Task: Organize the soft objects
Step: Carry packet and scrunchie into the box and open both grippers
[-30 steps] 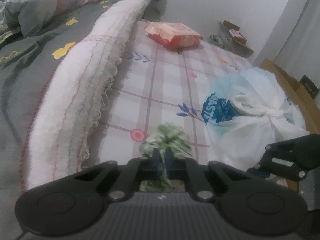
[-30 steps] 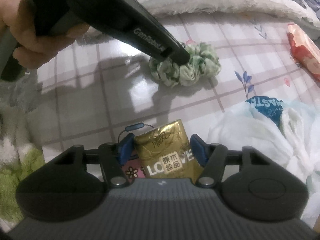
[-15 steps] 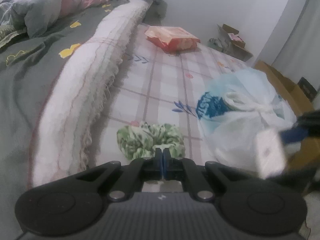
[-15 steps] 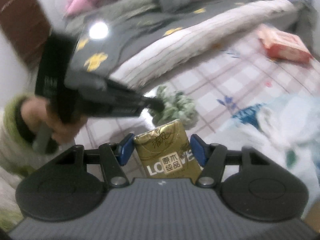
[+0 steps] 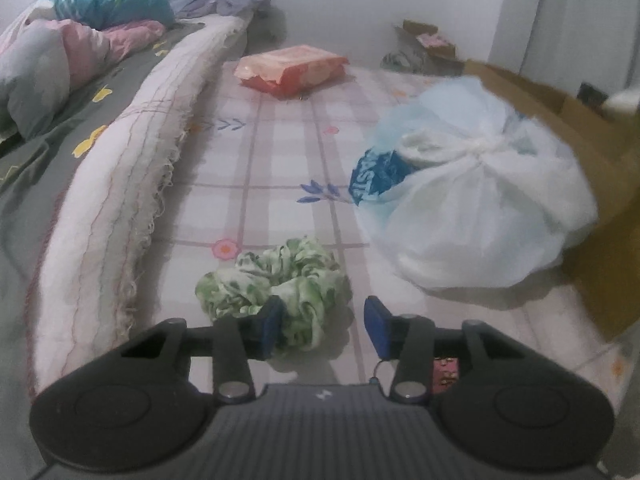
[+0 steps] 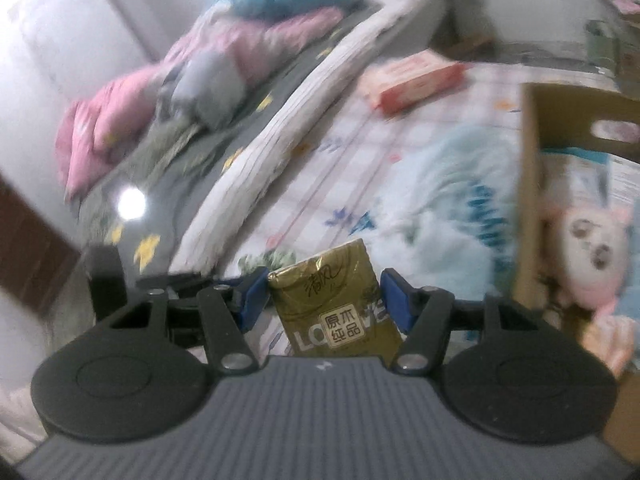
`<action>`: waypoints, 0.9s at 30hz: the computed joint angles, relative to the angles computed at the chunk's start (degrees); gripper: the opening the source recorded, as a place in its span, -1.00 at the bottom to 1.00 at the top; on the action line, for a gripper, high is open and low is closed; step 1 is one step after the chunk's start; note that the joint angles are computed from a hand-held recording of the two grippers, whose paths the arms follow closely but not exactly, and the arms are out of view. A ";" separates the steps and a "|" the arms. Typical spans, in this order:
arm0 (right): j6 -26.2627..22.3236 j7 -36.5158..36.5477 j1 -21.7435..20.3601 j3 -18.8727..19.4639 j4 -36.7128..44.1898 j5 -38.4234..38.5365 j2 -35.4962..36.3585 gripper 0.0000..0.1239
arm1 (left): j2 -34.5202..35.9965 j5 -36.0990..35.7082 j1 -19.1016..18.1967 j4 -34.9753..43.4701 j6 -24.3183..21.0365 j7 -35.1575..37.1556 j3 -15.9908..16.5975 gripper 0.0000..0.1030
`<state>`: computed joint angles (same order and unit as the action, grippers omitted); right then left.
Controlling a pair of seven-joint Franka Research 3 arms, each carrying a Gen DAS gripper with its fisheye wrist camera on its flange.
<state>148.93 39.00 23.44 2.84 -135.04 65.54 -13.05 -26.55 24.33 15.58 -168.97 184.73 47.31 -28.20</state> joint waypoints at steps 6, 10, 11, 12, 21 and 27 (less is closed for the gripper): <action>4.60 2.60 -2.37 -2.08 -4.86 1.89 -6.22 -0.02 | 1.06 1.04 6.67 1.12 0.17 -2.40 -6.26 -0.67; 8.22 5.39 -4.09 -3.94 -8.54 -0.16 -9.44 -0.02 | 1.51 0.84 6.19 1.11 0.61 -2.45 -5.06 -0.80; 8.91 5.88 -4.44 -4.49 -9.15 -0.53 -9.60 -0.02 | 1.59 0.55 5.36 1.13 0.38 -2.52 -4.10 -0.81; 9.60 6.47 -4.80 -4.90 -9.76 -0.99 -9.66 -0.02 | 1.34 0.11 3.43 0.90 0.05 -2.62 -1.99 -0.83; 9.28 9.99 -9.15 -7.70 -11.97 -7.96 -6.32 -0.02 | -6.28 -3.90 -16.34 1.13 -2.82 0.89 17.86 -0.83; 8.93 14.17 -13.20 -6.25 -10.76 -19.93 -1.75 -0.02 | -3.17 -6.12 -27.05 7.28 1.94 5.15 23.61 -0.83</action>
